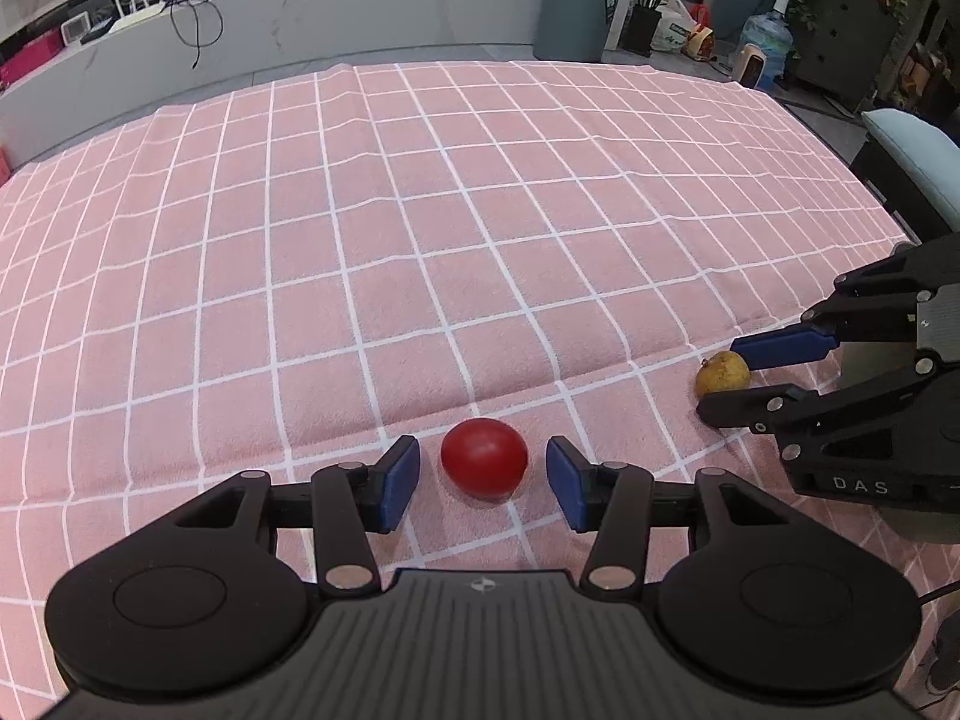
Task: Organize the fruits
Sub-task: 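Grasp the red tomato with the left tool while the right tool grasps a brown fruit, then lower the tomato and brown fruit into the colander and open both tools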
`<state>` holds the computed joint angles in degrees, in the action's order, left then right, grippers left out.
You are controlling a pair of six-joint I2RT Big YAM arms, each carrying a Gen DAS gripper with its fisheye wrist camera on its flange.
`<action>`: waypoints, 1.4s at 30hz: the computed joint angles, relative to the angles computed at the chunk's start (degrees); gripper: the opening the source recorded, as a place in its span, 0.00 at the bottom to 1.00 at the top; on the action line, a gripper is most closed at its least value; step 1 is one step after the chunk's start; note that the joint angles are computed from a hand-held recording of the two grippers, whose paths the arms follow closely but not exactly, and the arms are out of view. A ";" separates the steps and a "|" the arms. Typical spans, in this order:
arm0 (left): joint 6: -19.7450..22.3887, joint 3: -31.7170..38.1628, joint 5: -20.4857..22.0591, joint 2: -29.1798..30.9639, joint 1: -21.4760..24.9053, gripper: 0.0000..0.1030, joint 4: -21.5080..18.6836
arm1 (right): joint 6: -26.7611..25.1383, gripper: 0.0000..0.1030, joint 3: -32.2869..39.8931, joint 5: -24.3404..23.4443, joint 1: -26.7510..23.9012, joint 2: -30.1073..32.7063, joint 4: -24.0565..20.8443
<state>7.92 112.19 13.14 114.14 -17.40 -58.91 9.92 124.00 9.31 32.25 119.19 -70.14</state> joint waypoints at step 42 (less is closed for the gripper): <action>5.65 -0.08 5.88 -9.14 -14.13 0.32 -2.13 | 17.53 0.22 -43.74 9.86 0.69 -39.93 19.05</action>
